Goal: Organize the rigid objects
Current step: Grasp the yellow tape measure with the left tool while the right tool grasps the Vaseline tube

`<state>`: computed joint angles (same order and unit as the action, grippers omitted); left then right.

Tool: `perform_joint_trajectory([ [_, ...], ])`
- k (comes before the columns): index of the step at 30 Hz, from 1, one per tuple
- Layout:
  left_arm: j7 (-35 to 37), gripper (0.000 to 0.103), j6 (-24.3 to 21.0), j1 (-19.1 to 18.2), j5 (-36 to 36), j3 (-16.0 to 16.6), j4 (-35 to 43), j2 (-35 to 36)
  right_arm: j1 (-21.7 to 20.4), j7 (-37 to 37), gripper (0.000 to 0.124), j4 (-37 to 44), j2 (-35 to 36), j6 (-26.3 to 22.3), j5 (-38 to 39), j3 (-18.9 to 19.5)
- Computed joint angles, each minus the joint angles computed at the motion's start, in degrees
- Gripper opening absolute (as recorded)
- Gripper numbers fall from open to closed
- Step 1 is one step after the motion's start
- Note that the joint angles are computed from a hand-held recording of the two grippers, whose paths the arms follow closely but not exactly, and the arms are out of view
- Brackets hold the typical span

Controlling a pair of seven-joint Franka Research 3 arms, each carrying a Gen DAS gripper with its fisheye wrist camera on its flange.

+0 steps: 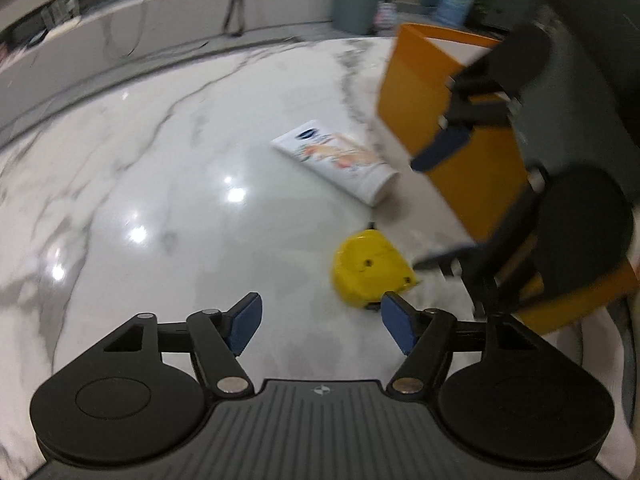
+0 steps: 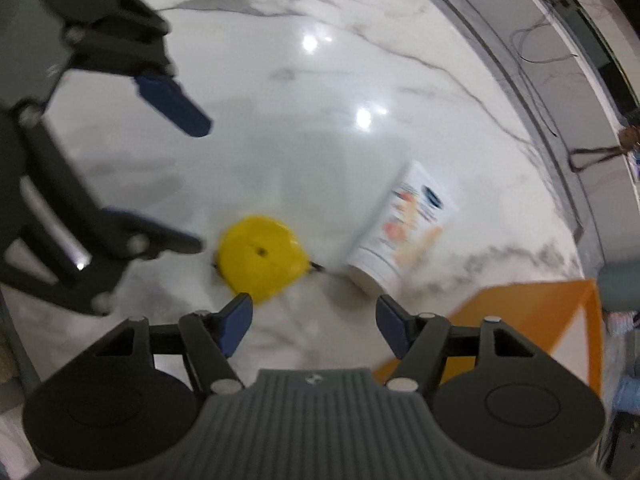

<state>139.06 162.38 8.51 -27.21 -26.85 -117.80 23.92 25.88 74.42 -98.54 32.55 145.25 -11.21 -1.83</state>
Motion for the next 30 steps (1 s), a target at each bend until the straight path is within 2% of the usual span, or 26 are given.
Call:
perform_joint_trajectory([
  [2,2.09,0.084,0.32,0.97,-1.08,-1.5,0.08,0.68,0.36,1.11,0.06,0.19,-0.1,-0.19,-0.84,-0.96],
  [6,2.96,0.084,1.37,0.01,0.15,-1.73,0.68,2.09,0.24,2.92,0.059,0.57,0.02,-0.17,-1.54,-1.38],
  [11,0.85,0.086,2.19,-1.42,4.95,-1.42,2.79,4.89,0.49,5.35,0.059,1.94,1.4,1.67,-2.06,-2.22],
  [14,0.43,0.085,1.61,-0.02,5.86,-3.02,3.8,6.49,-0.05,7.38,0.059,5.64,4.12,1.59,-0.8,-2.49],
  [16,-0.42,0.08,0.55,-0.18,7.17,-2.83,4.49,7.09,-0.2,9.15,0.06,8.29,5.96,0.79,0.06,-2.82],
  [17,-1.52,0.074,0.15,-1.24,8.55,-1.73,4.8,7.21,-0.12,10.12,0.061,9.31,6.61,0.32,0.3,-3.05],
  [20,-1.69,0.066,2.31,-1.08,10.42,-2.18,4.42,7.63,-0.46,12.67,0.061,13.65,9.61,-1.85,1.43,-3.35],
  [26,-5.47,0.065,2.55,-1.37,13.61,-1.67,6.74,9.37,-2.95,16.07,0.061,21.19,14.22,-7.7,6.4,-1.76],
  [30,-6.18,0.068,3.63,-0.04,14.89,-3.0,7.02,10.27,-3.89,17.37,0.06,23.97,16.33,-9.47,8.19,-1.2],
])
